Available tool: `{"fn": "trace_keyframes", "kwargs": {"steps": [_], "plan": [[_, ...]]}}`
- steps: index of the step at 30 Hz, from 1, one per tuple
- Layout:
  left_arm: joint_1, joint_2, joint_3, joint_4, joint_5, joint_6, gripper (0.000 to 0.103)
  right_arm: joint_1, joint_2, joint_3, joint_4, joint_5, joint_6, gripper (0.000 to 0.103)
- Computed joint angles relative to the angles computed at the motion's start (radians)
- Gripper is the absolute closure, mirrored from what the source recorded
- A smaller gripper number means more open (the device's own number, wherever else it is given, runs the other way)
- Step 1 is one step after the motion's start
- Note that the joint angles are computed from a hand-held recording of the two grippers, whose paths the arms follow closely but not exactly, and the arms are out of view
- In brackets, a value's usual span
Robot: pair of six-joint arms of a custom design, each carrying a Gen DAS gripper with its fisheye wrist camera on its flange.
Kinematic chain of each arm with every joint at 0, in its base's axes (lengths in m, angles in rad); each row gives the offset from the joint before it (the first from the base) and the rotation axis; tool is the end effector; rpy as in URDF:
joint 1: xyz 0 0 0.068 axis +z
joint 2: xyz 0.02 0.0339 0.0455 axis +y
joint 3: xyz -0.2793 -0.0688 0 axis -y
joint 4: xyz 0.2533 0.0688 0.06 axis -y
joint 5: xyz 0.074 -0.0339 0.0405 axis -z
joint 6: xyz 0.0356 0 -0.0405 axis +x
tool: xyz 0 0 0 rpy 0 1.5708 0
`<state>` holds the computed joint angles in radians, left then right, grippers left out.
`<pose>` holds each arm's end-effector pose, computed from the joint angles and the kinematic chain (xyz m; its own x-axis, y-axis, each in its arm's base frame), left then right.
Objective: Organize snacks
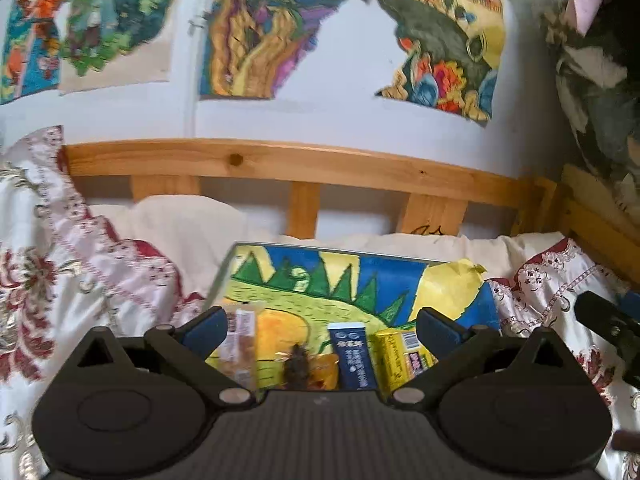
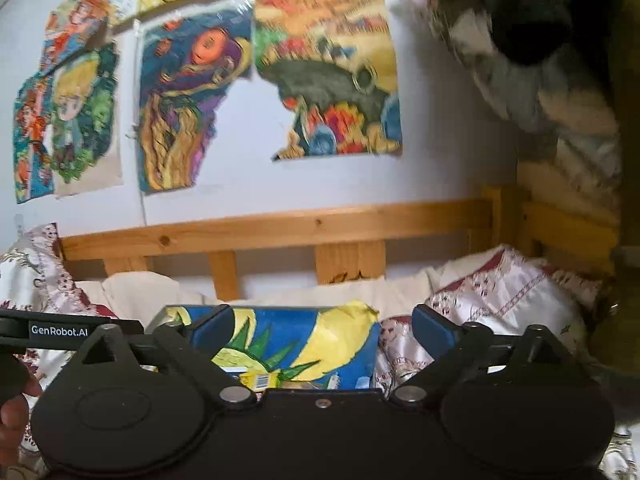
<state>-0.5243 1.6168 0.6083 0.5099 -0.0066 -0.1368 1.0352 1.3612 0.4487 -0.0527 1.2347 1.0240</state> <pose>0.2727 -0.1574 0.1578 -0.4777 0.1187 -0.8705 0.4345 0.8931 -0.1166 0.1377 0.1661 0.1525 -0.2262 0.1709 -0.9590 0.3536 0.9318 0.0827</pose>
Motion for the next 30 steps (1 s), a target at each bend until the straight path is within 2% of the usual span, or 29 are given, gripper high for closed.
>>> {"fn": "trace_keyframes", "kwargs": {"steps": [2,4,6,10,12,14,20,27,30], "plan": [[0.016,-0.056,-0.059,0.020,0.010,0.003,0.001,0.080,0.043,0.067,-0.199,0.067,0.166,0.003],[0.036,-0.111,-0.118,0.032,0.015,0.010,0.001,0.162,0.125,0.164,-0.491,0.115,0.432,0.001],[0.055,-0.162,-0.162,0.026,0.026,0.020,0.001,0.221,0.205,0.245,-0.717,0.124,0.642,0.001],[0.096,-0.287,-0.261,0.011,0.049,0.055,0.001,0.324,0.348,0.383,-1.068,0.099,1.014,0.001],[0.113,-0.355,-0.307,-0.006,0.061,0.077,0.001,0.372,0.405,0.436,-1.183,0.072,1.146,0.001],[0.135,-0.425,-0.349,-0.036,0.078,0.096,0.001,0.414,0.452,0.479,-1.262,0.041,1.238,0.001],[0.212,-0.608,-0.446,-0.127,0.149,0.133,0.001,0.510,0.566,0.595,-1.416,-0.041,1.405,0.001],[0.303,-0.748,-0.510,-0.229,0.208,0.176,0.001,0.558,0.640,0.682,-1.471,-0.111,1.458,0.001],[0.324,-0.770,-0.529,-0.253,0.192,0.198,0.001,0.568,0.646,0.695,-1.456,-0.129,1.450,0.001]]}}
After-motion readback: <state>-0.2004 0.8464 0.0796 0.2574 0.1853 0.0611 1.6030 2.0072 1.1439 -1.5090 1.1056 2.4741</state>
